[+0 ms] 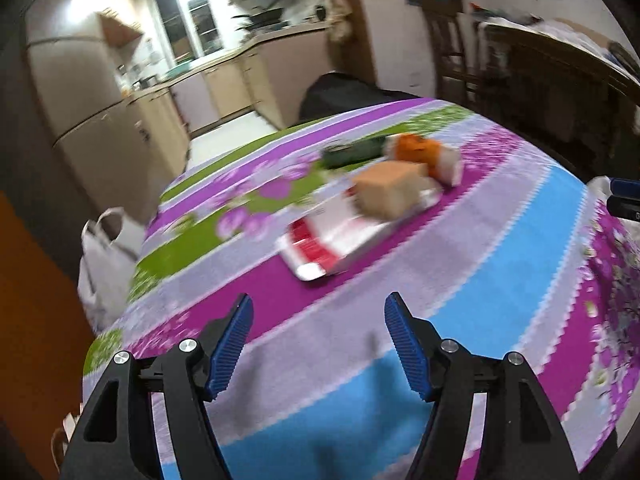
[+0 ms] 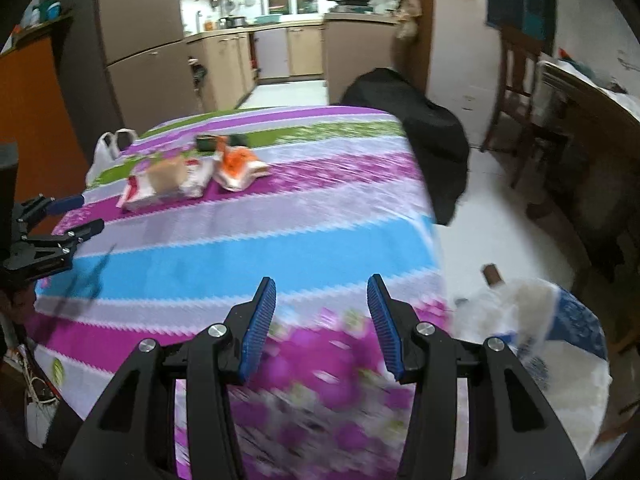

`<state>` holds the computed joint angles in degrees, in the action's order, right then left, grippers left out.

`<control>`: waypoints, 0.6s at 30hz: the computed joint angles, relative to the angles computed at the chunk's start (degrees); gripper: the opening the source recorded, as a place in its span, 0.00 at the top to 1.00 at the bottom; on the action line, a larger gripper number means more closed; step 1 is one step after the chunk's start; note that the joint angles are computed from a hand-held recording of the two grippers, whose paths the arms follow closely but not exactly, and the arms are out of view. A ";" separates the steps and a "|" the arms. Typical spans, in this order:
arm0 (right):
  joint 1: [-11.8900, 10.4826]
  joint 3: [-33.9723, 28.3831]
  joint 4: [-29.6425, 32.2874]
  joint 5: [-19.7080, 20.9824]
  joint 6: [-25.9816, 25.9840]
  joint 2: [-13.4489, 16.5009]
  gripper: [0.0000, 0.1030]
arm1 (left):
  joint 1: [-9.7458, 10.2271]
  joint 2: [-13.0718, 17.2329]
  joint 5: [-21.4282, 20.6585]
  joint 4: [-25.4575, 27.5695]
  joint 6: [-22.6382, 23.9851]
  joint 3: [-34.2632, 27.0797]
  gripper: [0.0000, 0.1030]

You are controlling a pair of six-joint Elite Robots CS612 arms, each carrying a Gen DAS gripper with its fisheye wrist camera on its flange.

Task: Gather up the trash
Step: 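Move both tools back over the table toward the medicine box, then grasp the white-and-red medicine box with the left gripper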

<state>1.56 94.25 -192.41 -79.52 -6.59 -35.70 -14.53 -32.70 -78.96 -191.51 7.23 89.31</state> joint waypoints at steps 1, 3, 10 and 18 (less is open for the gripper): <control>0.36 -0.64 0.49 0.45 -0.13 0.21 0.55 | 0.39 -0.05 0.30 -0.16 -0.45 0.18 0.32; 1.51 -2.72 2.01 1.42 -0.68 0.92 0.55 | 0.96 0.15 0.70 -0.40 -1.48 0.15 0.31; 4.51 -9.60 5.69 5.23 -1.24 3.62 0.46 | 2.89 0.50 0.30 -0.82 -3.84 -0.36 0.28; 7.22 -19.61 12.79 3.58 -1.71 8.21 0.39 | 3.90 0.53 -1.11 -1.25 -3.41 -1.69 0.26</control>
<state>8.78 74.65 -179.62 -75.94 -8.29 -27.49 -10.63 -32.16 -80.07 -192.76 3.82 87.62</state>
